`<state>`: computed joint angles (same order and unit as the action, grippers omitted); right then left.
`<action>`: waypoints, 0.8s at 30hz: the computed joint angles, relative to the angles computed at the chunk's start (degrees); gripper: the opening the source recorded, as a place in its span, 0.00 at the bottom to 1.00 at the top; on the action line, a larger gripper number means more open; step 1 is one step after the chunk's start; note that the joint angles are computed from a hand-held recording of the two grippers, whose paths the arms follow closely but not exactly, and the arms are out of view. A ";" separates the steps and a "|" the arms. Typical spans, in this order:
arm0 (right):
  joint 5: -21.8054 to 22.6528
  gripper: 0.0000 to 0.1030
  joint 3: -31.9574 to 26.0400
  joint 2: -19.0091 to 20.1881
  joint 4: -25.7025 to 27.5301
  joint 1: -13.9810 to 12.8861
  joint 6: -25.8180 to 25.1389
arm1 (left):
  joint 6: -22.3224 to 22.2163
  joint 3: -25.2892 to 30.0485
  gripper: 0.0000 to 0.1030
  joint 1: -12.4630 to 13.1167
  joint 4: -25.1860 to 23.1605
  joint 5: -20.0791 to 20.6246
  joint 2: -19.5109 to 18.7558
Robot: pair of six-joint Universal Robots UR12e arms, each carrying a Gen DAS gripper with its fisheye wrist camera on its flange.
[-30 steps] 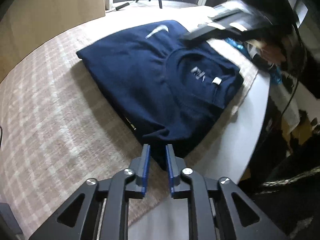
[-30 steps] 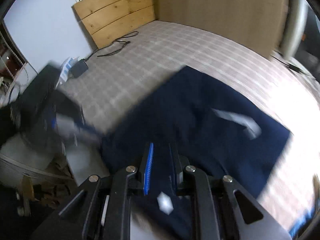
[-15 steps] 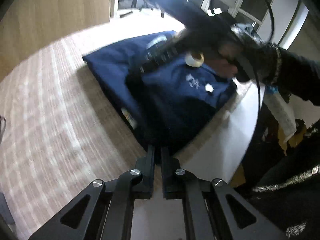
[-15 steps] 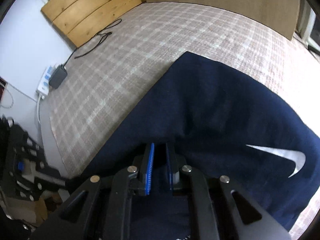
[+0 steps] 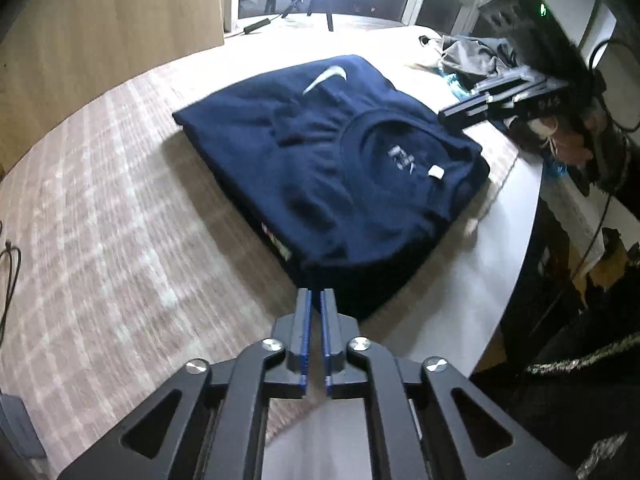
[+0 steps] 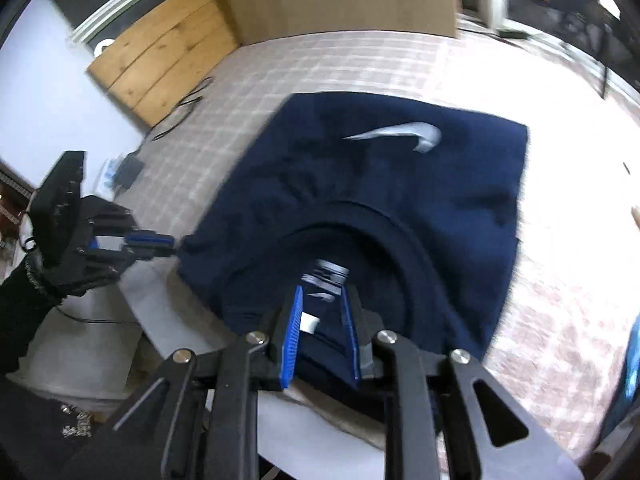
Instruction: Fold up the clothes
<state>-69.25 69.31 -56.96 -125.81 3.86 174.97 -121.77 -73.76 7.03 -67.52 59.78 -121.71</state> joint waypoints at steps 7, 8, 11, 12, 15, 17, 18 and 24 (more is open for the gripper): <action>-1.38 0.20 -16.44 11.00 6.09 4.25 -4.83 | -2.43 -1.15 0.09 -0.18 2.28 -1.33 -0.31; -2.00 0.20 -18.12 12.08 7.05 4.63 -5.56 | -2.21 -1.24 0.09 -0.13 2.25 -1.90 -0.33; -4.68 0.20 -21.94 14.39 10.05 5.36 -6.91 | -1.11 -1.32 0.05 -0.08 1.43 -3.06 -0.41; -4.67 0.20 -22.71 14.84 10.83 5.34 -6.59 | -1.16 -1.47 0.04 0.02 1.61 -3.64 -0.37; -4.19 0.20 -23.50 15.30 12.04 5.20 -6.02 | -2.21 -2.06 0.04 0.47 2.92 -5.48 -0.12; -4.45 0.20 -23.59 15.29 12.39 5.32 -6.75 | -1.33 -1.77 0.05 0.45 2.28 -4.90 -0.07; -4.80 0.20 -23.58 15.26 12.37 5.44 -7.28 | -1.02 -1.73 0.06 0.38 2.22 -4.41 -0.01; -4.66 0.20 -23.85 15.31 12.79 5.49 -7.96 | 1.44 -0.97 0.13 -0.40 1.70 -3.16 -0.40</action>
